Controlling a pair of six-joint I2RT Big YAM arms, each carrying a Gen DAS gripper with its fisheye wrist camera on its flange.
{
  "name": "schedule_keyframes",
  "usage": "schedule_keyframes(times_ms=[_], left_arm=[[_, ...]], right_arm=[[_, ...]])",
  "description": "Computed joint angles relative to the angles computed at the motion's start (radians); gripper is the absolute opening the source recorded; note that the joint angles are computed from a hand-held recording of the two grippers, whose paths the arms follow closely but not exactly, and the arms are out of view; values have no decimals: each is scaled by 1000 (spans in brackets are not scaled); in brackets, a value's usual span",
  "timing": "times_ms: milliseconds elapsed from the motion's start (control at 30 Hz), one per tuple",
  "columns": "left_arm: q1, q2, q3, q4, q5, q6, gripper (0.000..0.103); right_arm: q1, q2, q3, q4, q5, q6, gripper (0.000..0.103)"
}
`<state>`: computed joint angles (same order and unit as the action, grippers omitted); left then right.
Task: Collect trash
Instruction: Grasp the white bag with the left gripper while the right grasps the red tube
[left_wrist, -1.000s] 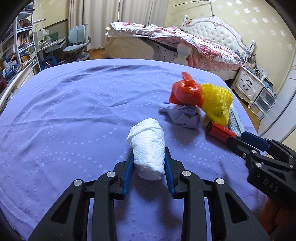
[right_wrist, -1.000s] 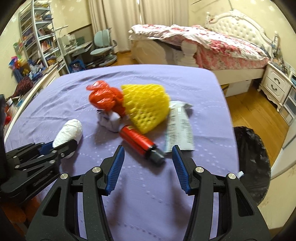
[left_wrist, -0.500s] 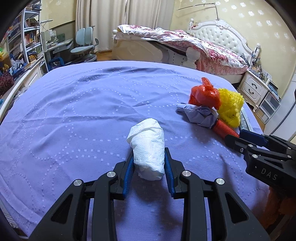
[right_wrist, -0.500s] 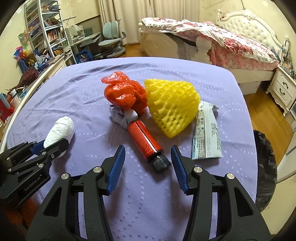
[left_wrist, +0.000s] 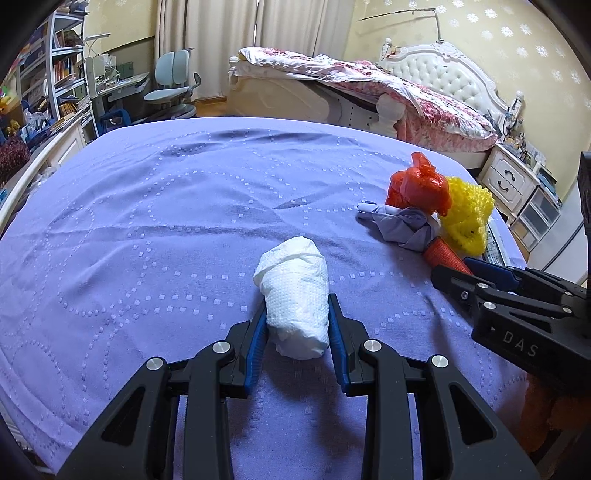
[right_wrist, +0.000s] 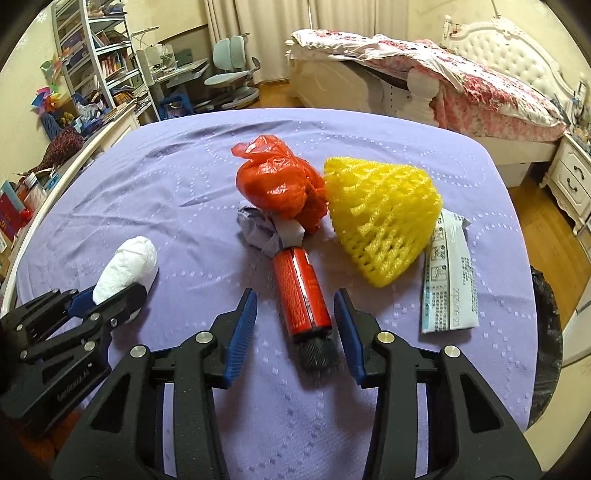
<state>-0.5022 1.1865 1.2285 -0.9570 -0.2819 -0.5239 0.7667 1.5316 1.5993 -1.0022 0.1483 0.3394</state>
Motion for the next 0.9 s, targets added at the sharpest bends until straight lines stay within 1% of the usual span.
schedule_keyframes(times_ms=[67, 100, 133, 300, 400, 633, 767, 900], left_arm=[[4, -1, 0, 2, 3, -3, 33], [7, 0, 0, 3, 5, -4, 34], [9, 3, 2, 2, 9, -4, 36], [16, 6, 2, -2, 28, -9, 36], [9, 4, 0, 1, 20, 0, 32], [-15, -4, 0, 15, -1, 4, 31], [-48, -8, 2, 25, -10, -9, 31], [-104, 2, 19, 40, -31, -15, 31]], right_arm=[[2, 6, 2, -1, 6, -2, 36], [0, 9, 4, -5, 5, -4, 27], [2, 5, -4, -1, 4, -2, 25], [0, -13, -25, 9, 10, -4, 25], [2, -29, -47, 20, 9, 3, 24], [7, -84, -104, 51, 14, 25, 24], [2, -129, -144, 68, 23, 43, 24], [-7, -179, -185, 81, 48, 60, 24]])
